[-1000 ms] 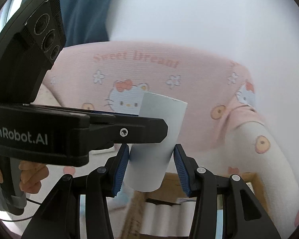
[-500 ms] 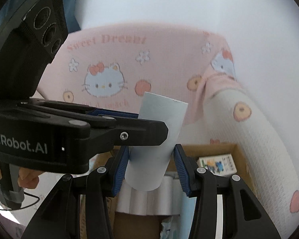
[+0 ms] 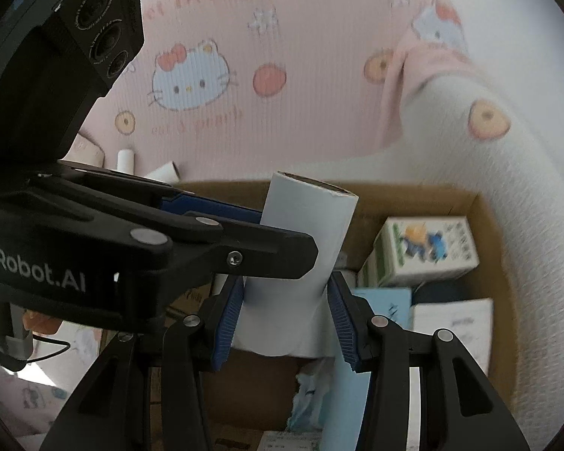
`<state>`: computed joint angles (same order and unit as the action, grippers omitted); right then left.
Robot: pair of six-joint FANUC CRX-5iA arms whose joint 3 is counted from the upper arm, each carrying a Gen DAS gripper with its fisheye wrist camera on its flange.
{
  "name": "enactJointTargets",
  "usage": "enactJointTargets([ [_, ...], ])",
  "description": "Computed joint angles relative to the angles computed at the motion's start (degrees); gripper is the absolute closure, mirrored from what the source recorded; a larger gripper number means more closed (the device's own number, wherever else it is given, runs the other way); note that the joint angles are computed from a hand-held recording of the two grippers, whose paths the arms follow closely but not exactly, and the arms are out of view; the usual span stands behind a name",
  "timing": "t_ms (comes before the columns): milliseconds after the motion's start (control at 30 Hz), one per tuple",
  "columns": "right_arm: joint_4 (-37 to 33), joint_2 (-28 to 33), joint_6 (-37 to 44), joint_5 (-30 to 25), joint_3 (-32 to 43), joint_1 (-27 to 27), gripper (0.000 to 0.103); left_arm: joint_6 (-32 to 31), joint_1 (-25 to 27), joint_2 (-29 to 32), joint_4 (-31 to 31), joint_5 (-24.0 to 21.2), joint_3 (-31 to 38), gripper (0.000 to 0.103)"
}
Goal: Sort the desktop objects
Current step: 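Lower both tubes into the box beside the tube row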
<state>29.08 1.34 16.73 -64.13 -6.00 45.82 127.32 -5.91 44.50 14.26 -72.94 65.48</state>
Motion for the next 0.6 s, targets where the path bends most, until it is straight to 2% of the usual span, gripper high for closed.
enactJointTargets([
  [67,-1.2,-0.2,-0.4,0.8,-0.5,-0.3,0.059,1.6,0.3,2.4,1.0,-2.9,3.6,0.06],
  [167,-3.4,0.2,0.8,0.9,-0.2,-0.9,0.059,3.0,0.9,3.3,3.1,-3.7,3.5,0.06],
  [333,-10.0,0.3,5.1,2.5,0.9,-3.3,0.059,6.1,1.7,0.3,6.1,0.1,-4.8,0.06],
  [433,-14.1,0.8,7.8,2.1,2.6,-4.8,0.059,7.5,1.7,-0.4,6.7,1.5,-7.2,0.06],
  [600,-18.0,2.8,10.5,-0.8,5.4,-6.5,0.059,9.9,1.8,0.7,8.5,2.0,-7.2,0.06],
])
